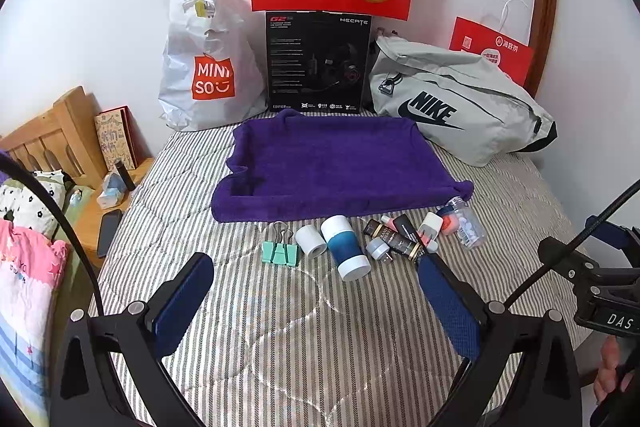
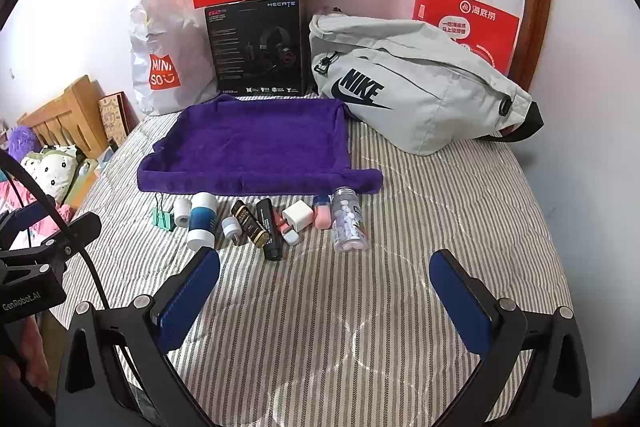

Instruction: Organize rigid objects

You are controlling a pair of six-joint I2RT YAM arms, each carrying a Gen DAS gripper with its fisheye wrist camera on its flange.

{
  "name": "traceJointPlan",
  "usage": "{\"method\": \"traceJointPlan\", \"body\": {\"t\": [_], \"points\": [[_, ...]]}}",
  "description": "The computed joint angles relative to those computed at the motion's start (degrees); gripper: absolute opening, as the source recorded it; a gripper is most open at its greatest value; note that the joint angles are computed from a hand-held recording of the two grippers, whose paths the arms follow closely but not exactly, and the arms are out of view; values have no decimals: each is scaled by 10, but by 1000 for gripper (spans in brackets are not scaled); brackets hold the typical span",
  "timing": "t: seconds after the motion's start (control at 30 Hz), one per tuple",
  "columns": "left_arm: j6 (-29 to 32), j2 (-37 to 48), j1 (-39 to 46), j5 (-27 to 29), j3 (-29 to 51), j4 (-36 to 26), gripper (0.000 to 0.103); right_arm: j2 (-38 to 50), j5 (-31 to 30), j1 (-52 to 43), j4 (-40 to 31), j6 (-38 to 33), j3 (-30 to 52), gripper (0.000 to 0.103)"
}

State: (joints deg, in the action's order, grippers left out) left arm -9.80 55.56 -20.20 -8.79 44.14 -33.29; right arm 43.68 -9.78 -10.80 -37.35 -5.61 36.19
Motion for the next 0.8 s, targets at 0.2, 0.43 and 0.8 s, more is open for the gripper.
{"method": "traceJointPlan", "body": {"t": [0.2, 0.43, 0.8], "points": [[-1, -4, -5, -6, -3, 0, 103, 4, 16, 20, 16, 16, -10, 103], [-5, -8, -8, -9, -6, -1, 103, -1, 13, 17, 12, 12, -10, 103], [0, -13, 5, 3, -6, -9, 103, -10, 16, 21, 7, 12, -13, 103]]}}
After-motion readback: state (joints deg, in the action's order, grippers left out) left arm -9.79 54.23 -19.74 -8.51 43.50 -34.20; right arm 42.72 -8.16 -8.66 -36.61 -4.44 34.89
